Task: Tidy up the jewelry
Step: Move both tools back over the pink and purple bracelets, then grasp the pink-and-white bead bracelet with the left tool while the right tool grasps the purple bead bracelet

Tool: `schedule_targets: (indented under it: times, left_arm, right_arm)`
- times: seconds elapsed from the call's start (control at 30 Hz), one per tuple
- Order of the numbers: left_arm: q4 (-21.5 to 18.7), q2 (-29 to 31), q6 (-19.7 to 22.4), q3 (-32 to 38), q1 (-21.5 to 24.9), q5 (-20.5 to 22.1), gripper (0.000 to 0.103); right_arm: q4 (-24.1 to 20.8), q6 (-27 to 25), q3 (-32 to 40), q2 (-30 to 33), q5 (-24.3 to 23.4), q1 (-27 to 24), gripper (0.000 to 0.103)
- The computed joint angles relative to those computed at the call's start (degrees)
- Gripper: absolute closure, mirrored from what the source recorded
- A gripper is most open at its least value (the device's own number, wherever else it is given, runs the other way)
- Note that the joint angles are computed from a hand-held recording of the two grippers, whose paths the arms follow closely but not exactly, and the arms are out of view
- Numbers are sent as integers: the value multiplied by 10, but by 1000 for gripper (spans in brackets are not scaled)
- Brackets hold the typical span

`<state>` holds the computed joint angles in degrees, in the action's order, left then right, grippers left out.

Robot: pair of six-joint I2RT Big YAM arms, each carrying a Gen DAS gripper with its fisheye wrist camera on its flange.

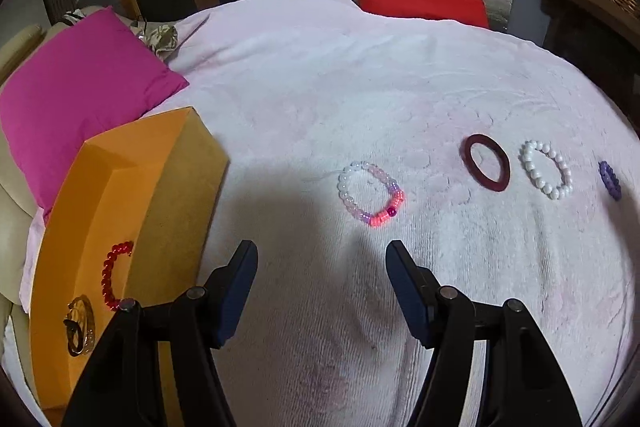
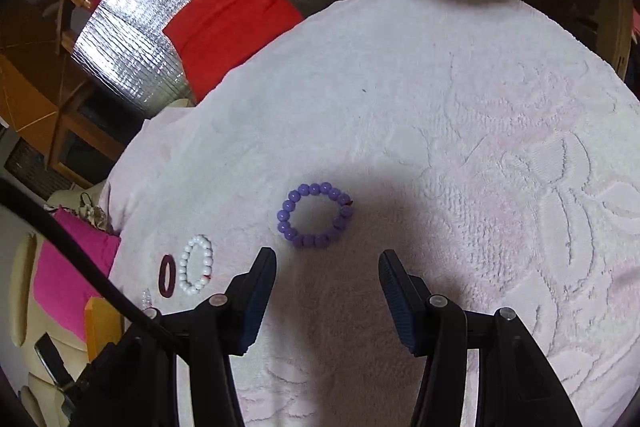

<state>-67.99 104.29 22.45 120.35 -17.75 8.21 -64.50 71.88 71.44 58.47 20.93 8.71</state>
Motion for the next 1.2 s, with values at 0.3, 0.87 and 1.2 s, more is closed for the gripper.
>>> schedule_targets:
  times: [0.3,0.87,1.2]
  left_arm:
    - [-26,33,-25,37,-11,14,35]
    - [-66,106,-70,122,-17,38,32]
    - [-75,122,-65,142,-10,96,60]
  right_arm:
    - [12,-2,-21,-15,-6,-18,46]
    - [16,-105,21,68,15,-21,36]
    - [3,-147,41,100,49,-21,75]
